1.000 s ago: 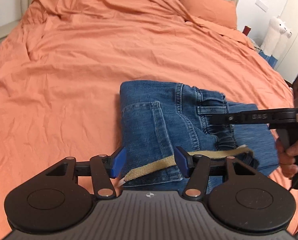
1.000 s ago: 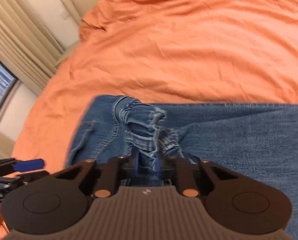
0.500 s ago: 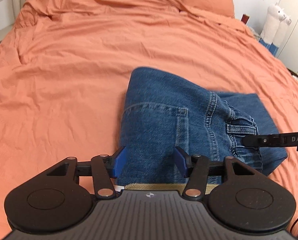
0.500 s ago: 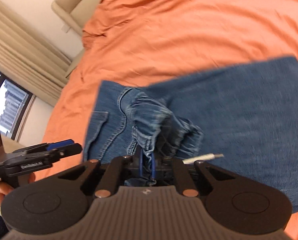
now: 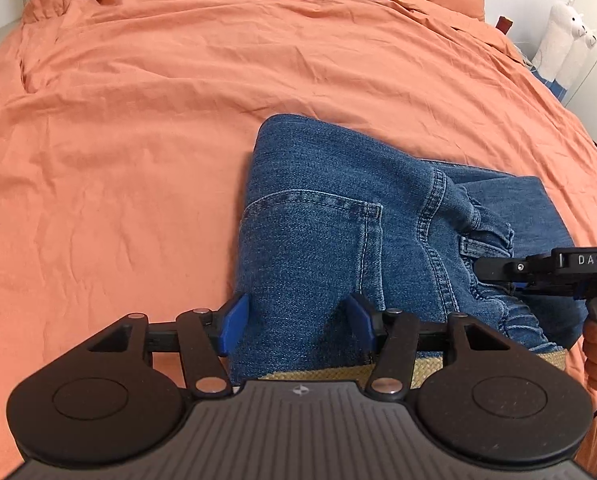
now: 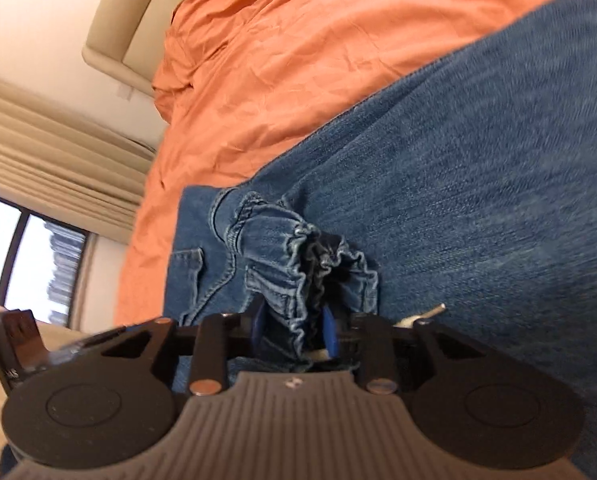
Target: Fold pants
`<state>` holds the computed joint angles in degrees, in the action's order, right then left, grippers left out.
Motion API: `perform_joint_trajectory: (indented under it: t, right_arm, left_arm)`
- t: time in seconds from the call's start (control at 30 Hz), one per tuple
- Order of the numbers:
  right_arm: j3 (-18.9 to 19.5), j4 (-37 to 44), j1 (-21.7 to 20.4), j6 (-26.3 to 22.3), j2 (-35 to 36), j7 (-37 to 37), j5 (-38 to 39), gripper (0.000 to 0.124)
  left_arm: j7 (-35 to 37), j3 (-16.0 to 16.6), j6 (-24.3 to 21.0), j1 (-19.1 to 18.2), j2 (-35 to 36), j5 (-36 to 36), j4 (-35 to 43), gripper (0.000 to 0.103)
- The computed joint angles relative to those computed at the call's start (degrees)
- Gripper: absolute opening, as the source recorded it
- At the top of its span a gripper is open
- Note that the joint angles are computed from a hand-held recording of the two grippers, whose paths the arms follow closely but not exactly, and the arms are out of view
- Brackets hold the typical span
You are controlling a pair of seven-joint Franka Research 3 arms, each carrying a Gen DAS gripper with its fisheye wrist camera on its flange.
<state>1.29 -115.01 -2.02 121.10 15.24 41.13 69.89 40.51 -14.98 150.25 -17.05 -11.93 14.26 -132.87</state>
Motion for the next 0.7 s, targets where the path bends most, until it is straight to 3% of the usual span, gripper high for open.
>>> perform_joint_trajectory:
  t: [0.17,0.43,0.53,0.7]
  right_arm:
    - [0.37,-2.58,1.71,4.74,-4.36,-6.44,-0.90,0.011]
    - [-0.29,0.50,6.30,8.57,-13.79,-6.16,-7.82,0.010]
    - [-0.56,3.23,8.07,10.04,-15.80,-3.12,-14.56,0.009]
    - [-2.29,6.11,8.09,11.09,-17.11,3.97,-24.86,0.009]
  left_arm:
    - [-4.60,-1.14,1.76,1.37,-1.86,3.24,-1.42,0.059]
    - [-18.51,-5.34,0.00,4.66,-7.56,15.68,0.25,0.058]
    - [-21.81,-6.06,-0.91,4.67,-8.25,17.99,1.38,0.058]
    - [-21.20,-5.89,-0.45,3.00,-5.78,18.86,3.61,0.058]
